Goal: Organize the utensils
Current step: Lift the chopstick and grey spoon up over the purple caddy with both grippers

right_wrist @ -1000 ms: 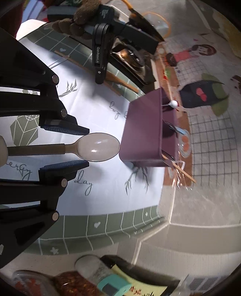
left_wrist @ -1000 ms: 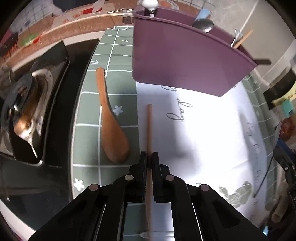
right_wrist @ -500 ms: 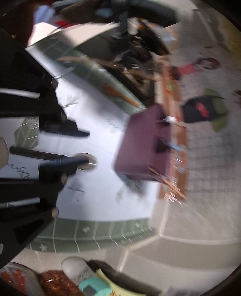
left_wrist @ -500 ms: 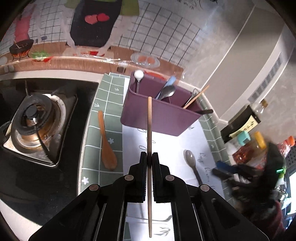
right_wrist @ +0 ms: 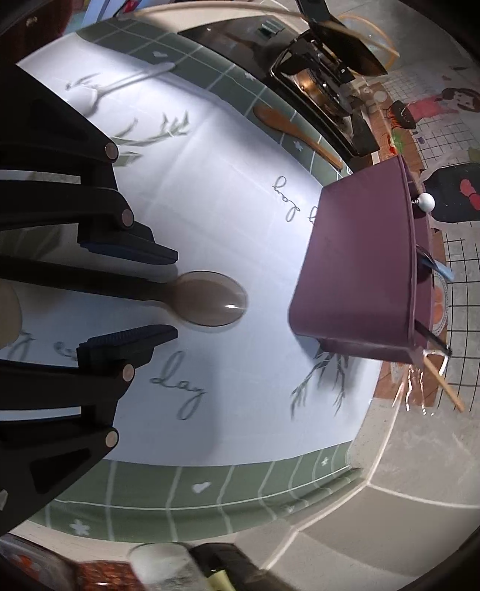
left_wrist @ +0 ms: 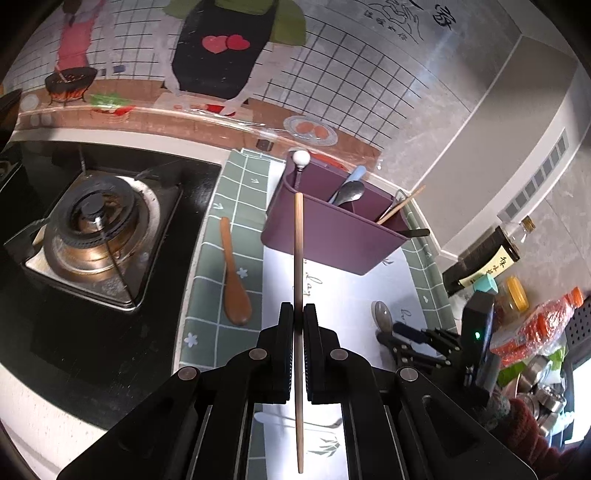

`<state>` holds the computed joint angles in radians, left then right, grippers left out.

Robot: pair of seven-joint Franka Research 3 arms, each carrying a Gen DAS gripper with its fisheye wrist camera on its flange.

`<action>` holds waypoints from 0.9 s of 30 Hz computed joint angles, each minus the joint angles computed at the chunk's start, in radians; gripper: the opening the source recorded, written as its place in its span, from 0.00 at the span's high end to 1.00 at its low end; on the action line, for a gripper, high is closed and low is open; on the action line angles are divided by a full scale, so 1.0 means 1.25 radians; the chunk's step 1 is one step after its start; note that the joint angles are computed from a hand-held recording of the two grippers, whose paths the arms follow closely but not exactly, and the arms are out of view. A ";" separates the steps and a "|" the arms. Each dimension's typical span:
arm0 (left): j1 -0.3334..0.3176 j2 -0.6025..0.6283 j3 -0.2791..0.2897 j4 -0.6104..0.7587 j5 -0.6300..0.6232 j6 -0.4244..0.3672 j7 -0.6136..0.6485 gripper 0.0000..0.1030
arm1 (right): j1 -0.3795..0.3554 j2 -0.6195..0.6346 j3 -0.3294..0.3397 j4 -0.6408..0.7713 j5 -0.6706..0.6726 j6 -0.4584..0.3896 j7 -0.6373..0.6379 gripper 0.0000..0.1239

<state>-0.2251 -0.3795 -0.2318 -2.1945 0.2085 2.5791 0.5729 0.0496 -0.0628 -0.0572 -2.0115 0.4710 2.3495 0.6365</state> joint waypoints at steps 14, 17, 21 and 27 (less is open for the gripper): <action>0.013 -0.018 -0.013 0.015 0.048 0.019 -0.034 0.95 | 0.007 -0.058 -0.016 0.000 0.181 0.054 -0.085 0.76; 0.027 -0.004 -0.018 0.051 0.076 0.057 -0.032 0.95 | 0.020 -0.114 -0.038 0.004 0.292 0.074 -0.117 0.76; 0.074 0.052 -0.031 0.188 0.161 0.124 -0.020 0.95 | 0.056 -0.136 -0.050 0.092 0.411 0.129 -0.167 0.76; 0.214 0.196 -0.144 0.463 0.595 0.126 -0.253 0.95 | 0.079 -0.025 -0.019 0.358 0.407 0.209 -0.120 0.76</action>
